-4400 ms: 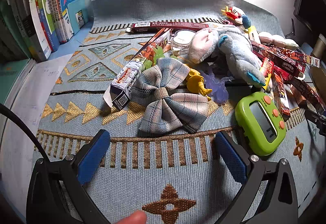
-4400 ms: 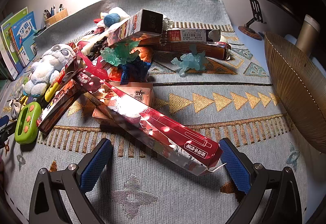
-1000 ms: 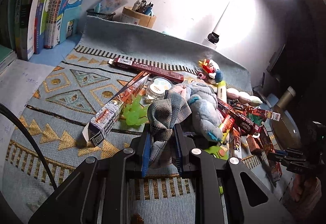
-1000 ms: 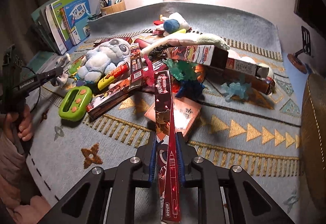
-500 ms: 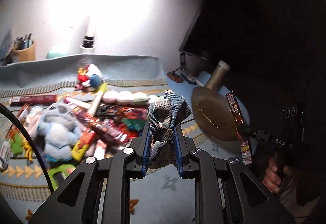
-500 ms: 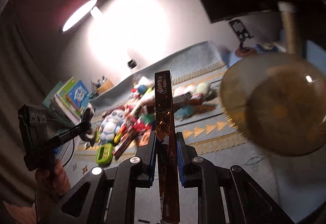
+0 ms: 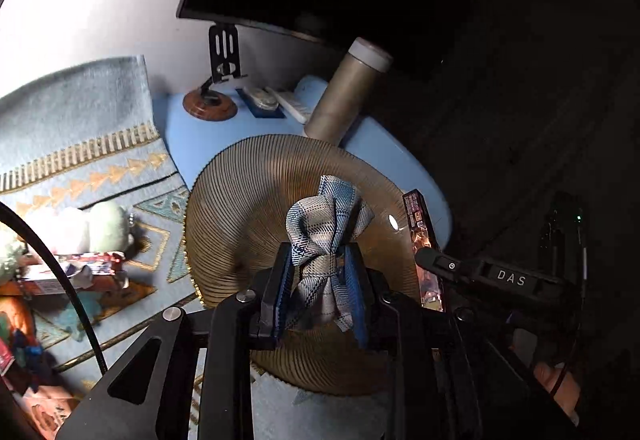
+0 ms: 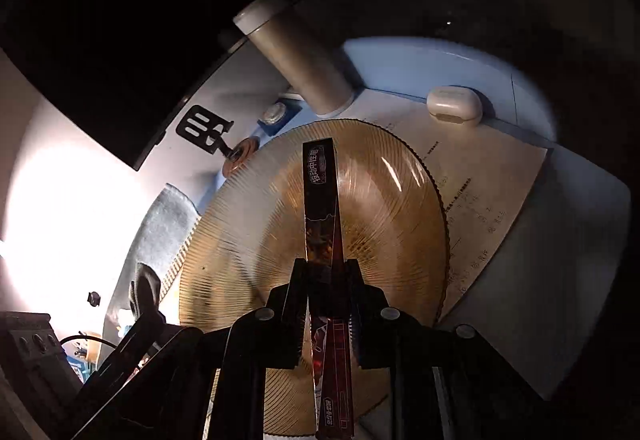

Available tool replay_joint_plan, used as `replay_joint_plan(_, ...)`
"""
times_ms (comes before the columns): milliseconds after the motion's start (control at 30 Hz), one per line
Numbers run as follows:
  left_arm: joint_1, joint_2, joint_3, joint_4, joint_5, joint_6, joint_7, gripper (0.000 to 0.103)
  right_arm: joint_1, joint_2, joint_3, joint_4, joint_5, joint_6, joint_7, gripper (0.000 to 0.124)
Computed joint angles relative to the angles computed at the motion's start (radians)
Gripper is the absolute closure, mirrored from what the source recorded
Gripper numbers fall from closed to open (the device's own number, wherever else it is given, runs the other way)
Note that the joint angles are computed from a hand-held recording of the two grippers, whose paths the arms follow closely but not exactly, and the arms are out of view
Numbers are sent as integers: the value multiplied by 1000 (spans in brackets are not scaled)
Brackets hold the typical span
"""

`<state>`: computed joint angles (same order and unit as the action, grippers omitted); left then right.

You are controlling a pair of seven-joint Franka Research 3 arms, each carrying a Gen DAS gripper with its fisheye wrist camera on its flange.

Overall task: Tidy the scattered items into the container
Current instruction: 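Carry the bow and red-white box into the woven bowl and release both, then return the left tool to the pile and grasp the white-red tube box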

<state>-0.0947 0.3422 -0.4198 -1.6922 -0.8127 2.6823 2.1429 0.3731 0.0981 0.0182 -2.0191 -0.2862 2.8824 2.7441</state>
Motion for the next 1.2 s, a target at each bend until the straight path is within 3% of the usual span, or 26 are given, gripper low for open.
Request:
replay_joint_plan(67,7,36,-1,39,-6,-54,-39,73,2,9,-10,5,-31,-2,18,104)
replay_joint_plan(133,32,69,-15,82,-47,-128,-48,73,-10,16,0,-5,16,48,-27,85)
replay_joint_plan(167,46,79,-19,99,-65,-170,-48,73,-12,12,4,-16,44,70,-47,81)
replay_joint_plan(233,81,77,-35,102,-134,-243,10,73,7,-1,-17,-31,3,88,-8,80)
replay_joint_plan(333,83,0,-13,23,-199,-234,68,73,22,-34,-30,-50,-105,87,73,80)
replay_joint_plan(500,76,-147,40,-111,-301,-246,156,73,-1,-81,25,-84,-120,119,50,80)
replay_joint_plan(667,62,-349,120,-320,-416,-245,229,73,2,-108,90,-97,-118,143,-10,78)
replay_joint_plan(733,56,-432,164,-415,-468,-251,266,72,12,-106,111,-99,-102,172,-47,66)
replay_joint_plan(800,50,-504,215,-502,-521,-266,292,70,32,-92,131,-98,-35,209,-130,61)
replay_joint_plan(833,49,-538,250,-545,-557,-294,312,65,46,-79,141,-90,8,215,-184,60)
replay_joint_plan(900,52,-604,319,-635,-610,-327,333,44,73,-40,170,-57,131,203,-337,60)
replay_joint_plan(933,53,-632,347,-677,-632,-315,338,35,82,-18,187,-36,185,188,-404,60)
replay_joint_plan(1067,92,-721,429,-805,-599,-236,305,34,96,97,275,80,385,104,-641,60)
replay_joint_plan(1133,127,-747,456,-847,-549,-158,269,34,127,153,283,136,408,64,-695,60)
replay_joint_plan(1200,158,-749,459,-865,-479,-28,237,34,164,211,278,204,417,9,-738,60)
